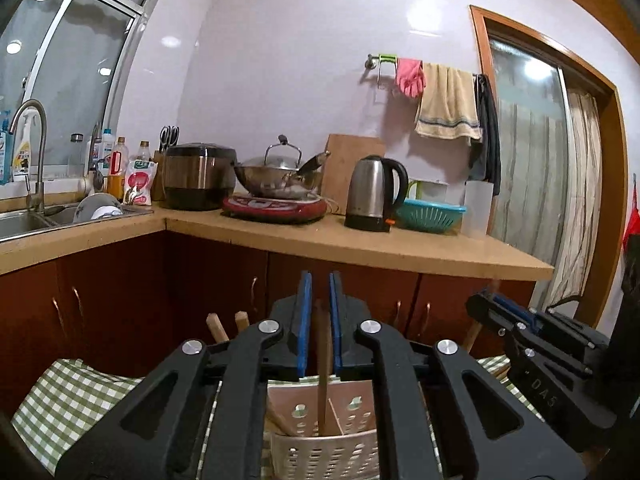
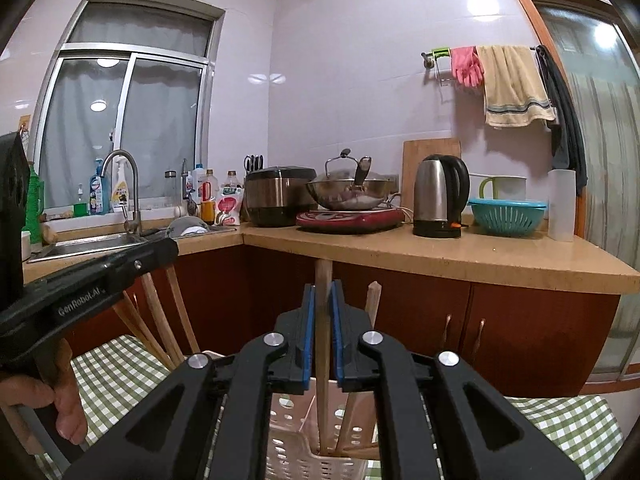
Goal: Organize utensils
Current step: 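Lower both held chopsticks down into the beige holder, then open both grippers to release the chopsticks in the holder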
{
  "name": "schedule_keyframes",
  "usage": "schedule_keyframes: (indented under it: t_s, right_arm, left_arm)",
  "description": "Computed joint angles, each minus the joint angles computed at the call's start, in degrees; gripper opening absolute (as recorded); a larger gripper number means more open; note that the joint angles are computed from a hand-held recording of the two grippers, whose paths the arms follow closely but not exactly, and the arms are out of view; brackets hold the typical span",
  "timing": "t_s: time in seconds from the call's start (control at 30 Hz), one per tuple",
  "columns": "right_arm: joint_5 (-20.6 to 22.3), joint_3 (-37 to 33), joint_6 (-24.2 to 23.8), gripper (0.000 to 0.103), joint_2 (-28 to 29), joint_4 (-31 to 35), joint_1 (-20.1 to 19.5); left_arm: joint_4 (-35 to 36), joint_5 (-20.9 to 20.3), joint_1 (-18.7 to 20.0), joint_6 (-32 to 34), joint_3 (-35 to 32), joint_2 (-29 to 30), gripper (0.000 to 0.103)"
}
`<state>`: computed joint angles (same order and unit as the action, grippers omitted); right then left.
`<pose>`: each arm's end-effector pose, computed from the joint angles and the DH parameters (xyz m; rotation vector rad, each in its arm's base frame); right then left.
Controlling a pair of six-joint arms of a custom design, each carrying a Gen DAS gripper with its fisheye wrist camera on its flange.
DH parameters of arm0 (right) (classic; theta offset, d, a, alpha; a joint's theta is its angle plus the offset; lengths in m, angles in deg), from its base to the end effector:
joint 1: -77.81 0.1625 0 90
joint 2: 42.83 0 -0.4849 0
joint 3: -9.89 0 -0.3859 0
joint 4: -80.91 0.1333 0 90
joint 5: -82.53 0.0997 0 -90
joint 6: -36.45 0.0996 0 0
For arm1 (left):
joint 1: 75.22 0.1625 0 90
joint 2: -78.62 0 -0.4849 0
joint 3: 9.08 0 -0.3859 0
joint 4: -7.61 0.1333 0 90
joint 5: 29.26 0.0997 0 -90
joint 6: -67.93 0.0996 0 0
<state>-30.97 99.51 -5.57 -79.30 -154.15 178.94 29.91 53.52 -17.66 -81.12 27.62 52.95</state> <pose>0.2288 -0.6779 0.2446 0.4554 -1.7687 1.6806 -0.3295 -0.7902 0.1611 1.3287 2.3251 -1.4453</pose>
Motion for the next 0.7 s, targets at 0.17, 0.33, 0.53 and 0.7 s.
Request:
schedule_keyframes:
  t_s: [0.17, 0.33, 0.53, 0.7]
  right_arm:
    - [-0.98, -0.36, -1.16, 0.032, 0.27, -1.06, 0.64]
    - [-1.90, 0.12, -1.45, 0.046, 0.17, -2.32, 1.23]
    - [-3.34, 1.10, -1.99, 0.060, -0.25, -4.64, 2.27]
    - [-5.25, 1.87, -2.99, 0.074, -0.48, -6.97, 3.44]
  left_arm:
    - [-0.77, -0.16, 0.02, -0.22, 0.76, -0.37, 0.047]
    - [-1.32, 0.12, -0.27, -0.18, 1.73, -1.20, 0.060]
    - [-2.97, 0.14, -0.92, -0.01, 4.25, -3.00, 0.073]
    - [-6.04, -0.80, -1.67, 0.30, 8.68, -5.75, 0.082]
